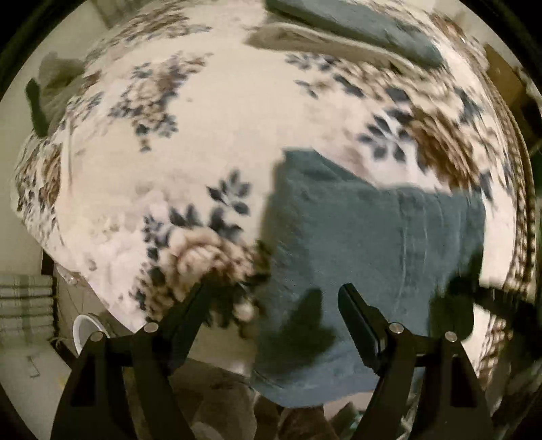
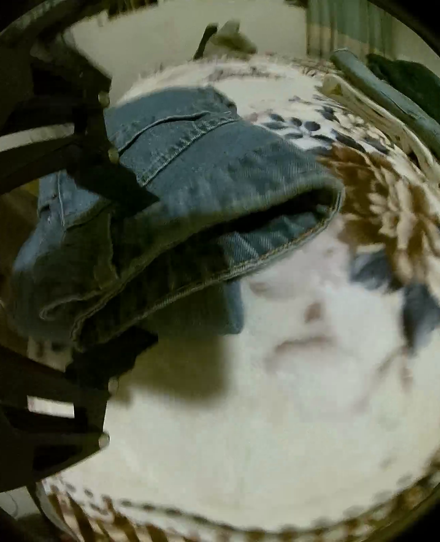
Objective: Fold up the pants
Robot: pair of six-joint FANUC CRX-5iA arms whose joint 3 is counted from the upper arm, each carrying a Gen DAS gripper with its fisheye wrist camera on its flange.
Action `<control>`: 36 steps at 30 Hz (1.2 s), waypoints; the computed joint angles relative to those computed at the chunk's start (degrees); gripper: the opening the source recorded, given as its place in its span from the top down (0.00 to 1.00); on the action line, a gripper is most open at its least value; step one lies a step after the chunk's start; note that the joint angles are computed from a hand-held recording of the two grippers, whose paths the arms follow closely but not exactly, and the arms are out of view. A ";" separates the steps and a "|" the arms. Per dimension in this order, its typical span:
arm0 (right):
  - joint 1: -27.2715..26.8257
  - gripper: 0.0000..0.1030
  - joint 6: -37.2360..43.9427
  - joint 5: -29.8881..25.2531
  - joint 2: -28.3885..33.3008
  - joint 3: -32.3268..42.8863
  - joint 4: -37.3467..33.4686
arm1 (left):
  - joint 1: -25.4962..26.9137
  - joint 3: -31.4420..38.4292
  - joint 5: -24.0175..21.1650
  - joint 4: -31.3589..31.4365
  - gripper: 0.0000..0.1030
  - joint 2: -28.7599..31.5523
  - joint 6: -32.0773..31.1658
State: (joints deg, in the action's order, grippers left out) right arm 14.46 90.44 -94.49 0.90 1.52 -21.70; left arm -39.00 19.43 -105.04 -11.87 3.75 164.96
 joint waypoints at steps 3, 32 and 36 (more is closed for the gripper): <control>-0.93 0.66 -0.06 0.67 -4.74 -1.58 0.00 | 0.14 -0.68 -0.34 -1.06 0.25 -1.59 0.84; -8.43 0.90 -2.34 -2.78 -8.02 -1.94 0.27 | 0.70 2.15 7.42 -0.01 0.25 2.58 -9.22; -14.43 0.90 -5.98 -5.95 -11.42 -0.19 -0.61 | 1.43 1.79 9.05 0.57 0.25 1.48 -9.42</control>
